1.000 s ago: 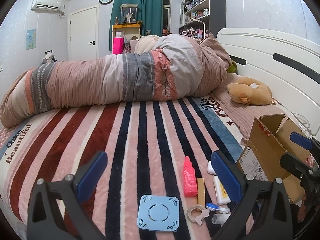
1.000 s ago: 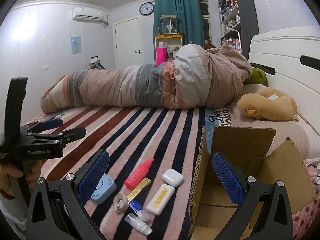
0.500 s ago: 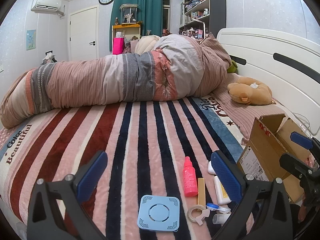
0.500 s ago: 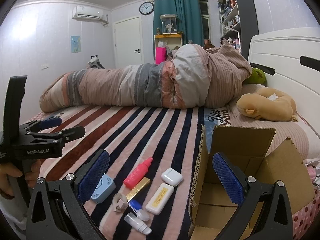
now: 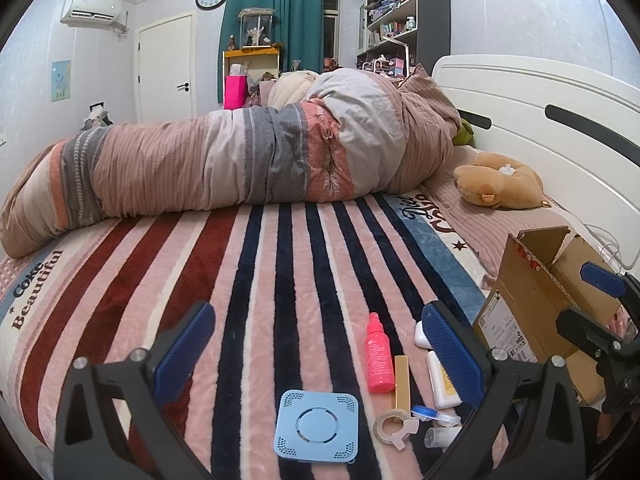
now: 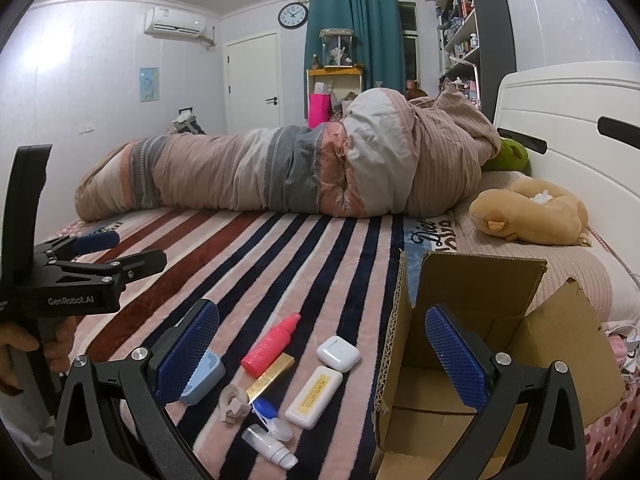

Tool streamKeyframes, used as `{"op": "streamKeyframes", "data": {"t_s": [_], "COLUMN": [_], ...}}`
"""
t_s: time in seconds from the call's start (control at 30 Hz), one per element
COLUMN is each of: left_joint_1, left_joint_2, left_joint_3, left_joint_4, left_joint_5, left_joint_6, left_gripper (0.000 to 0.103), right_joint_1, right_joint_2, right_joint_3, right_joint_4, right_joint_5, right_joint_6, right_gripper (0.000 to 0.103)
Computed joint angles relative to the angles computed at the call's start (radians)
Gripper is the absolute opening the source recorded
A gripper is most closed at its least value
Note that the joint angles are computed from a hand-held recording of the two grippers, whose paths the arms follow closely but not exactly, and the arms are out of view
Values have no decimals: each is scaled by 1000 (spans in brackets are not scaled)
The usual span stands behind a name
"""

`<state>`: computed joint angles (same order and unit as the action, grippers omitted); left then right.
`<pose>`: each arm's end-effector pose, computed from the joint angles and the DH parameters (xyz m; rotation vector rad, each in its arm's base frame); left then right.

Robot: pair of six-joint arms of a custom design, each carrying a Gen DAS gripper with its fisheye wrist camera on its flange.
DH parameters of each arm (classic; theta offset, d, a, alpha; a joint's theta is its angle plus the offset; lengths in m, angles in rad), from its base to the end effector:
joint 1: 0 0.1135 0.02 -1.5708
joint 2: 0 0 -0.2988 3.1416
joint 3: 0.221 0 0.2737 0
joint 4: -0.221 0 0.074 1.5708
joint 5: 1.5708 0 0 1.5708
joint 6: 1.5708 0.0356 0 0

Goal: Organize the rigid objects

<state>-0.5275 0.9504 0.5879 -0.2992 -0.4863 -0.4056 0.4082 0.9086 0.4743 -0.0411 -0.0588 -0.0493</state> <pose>0.1816 -0.0865 0.2532 -0.1279 2.1412 0.0037 0.1838 0.0818 0.2411 -0.5023 1.9949 0.2834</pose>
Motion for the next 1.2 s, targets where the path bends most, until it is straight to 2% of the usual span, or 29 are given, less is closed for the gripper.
{"op": "streamKeyframes", "data": {"t_s": [0.2,0.33,0.4,0.5,0.63,0.83,1.0,1.07,1.2], "left_joint_1": [29,98,143,211,424,641,712,728,727], "left_joint_2": [-1,-31,-43,-64,-50,29,43,62,108], "left_joint_3": [-13,-42,-55,-90,-140,-161,-179,-182,-167], "left_joint_4": [21,51,58,82,128,156,172,178,171], "left_joint_5": [20,103,148,172,378,505,565,605,575], "left_joint_6": [28,101,139,189,244,253,269,285,296], "left_gripper": [103,103,103,103,102,102,102,102,102], "right_joint_1": [50,137,165,244,340,400,429,424,415], "right_joint_2": [-3,0,7,104,298,593,776,818,885], "right_joint_3": [8,21,13,56,80,107,184,203,264], "right_joint_4": [-35,-68,-44,-61,18,157,180,193,196], "right_joint_5": [39,91,47,41,59,-27,-36,-52,-28], "right_joint_6": [-5,10,36,72,136,234,299,328,354], "right_gripper": [103,103,103,103,103,103,103,99,96]}}
